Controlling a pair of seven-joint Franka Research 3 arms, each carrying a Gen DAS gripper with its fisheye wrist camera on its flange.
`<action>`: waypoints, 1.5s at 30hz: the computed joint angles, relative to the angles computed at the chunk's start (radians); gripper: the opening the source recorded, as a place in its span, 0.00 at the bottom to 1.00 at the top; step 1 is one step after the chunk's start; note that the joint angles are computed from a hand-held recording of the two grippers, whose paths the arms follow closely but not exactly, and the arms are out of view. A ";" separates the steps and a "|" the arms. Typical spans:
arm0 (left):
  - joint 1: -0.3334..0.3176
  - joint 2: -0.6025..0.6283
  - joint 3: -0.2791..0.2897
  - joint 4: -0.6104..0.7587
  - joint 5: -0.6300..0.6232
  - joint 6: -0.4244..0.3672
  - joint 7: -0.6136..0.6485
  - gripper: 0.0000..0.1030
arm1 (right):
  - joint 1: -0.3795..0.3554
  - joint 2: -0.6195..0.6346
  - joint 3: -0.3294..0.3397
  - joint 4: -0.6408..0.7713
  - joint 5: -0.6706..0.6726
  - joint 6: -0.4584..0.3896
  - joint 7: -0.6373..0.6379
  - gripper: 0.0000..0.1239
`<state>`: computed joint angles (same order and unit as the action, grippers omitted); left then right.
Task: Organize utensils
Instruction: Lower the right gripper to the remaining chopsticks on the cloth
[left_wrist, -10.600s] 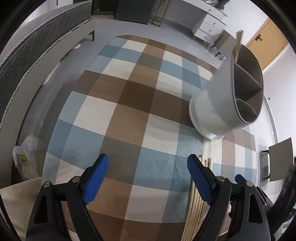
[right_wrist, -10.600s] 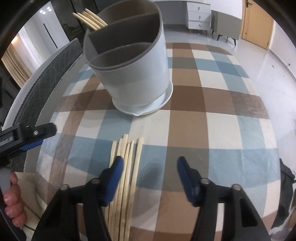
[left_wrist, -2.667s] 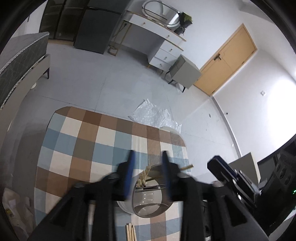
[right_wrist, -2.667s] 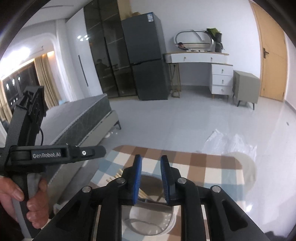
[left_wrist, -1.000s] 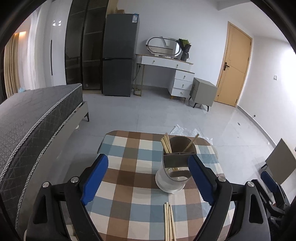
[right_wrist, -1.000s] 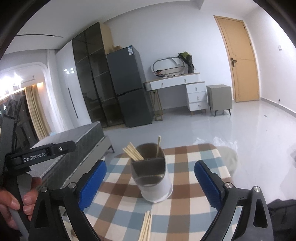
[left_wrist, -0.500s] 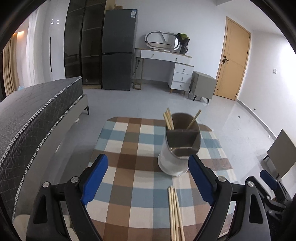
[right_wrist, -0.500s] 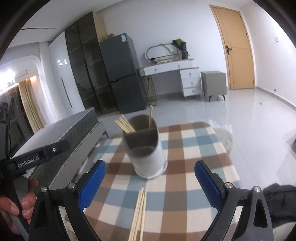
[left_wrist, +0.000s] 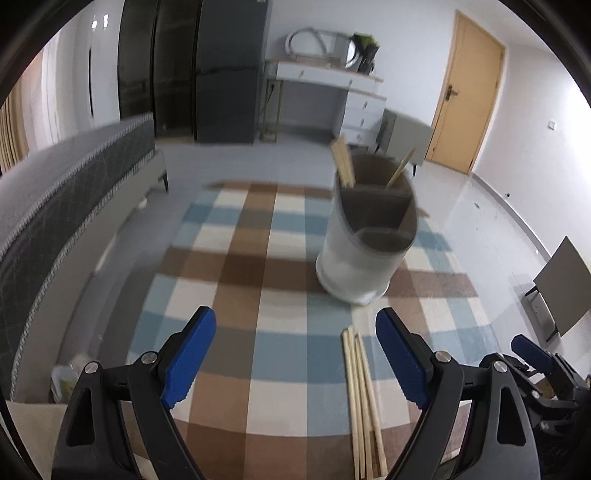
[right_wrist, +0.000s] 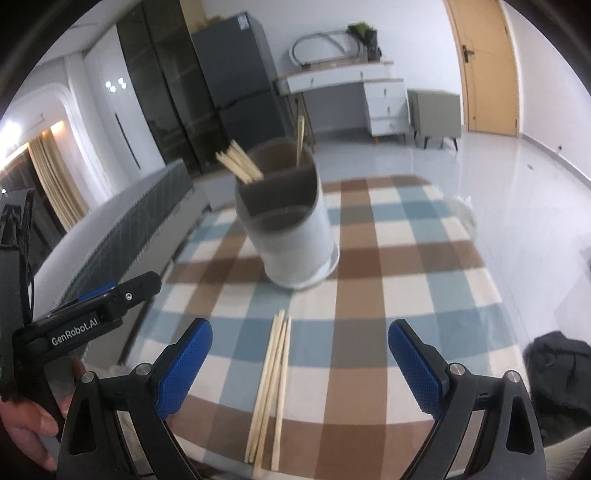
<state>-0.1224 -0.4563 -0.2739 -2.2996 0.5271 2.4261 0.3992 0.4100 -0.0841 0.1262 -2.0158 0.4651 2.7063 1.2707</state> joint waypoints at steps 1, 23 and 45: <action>-0.007 0.006 0.013 -0.003 -0.022 -0.002 0.010 0.83 | -0.002 0.009 0.003 0.005 -0.020 -0.009 0.017 0.78; 0.009 0.040 0.100 -0.006 -0.237 -0.018 0.059 0.83 | 0.054 0.315 -0.005 0.314 -0.419 -0.383 0.198 0.50; 0.043 0.005 0.121 -0.038 -0.316 -0.015 0.038 0.83 | 0.107 0.502 -0.025 0.588 -0.468 -0.513 0.130 0.04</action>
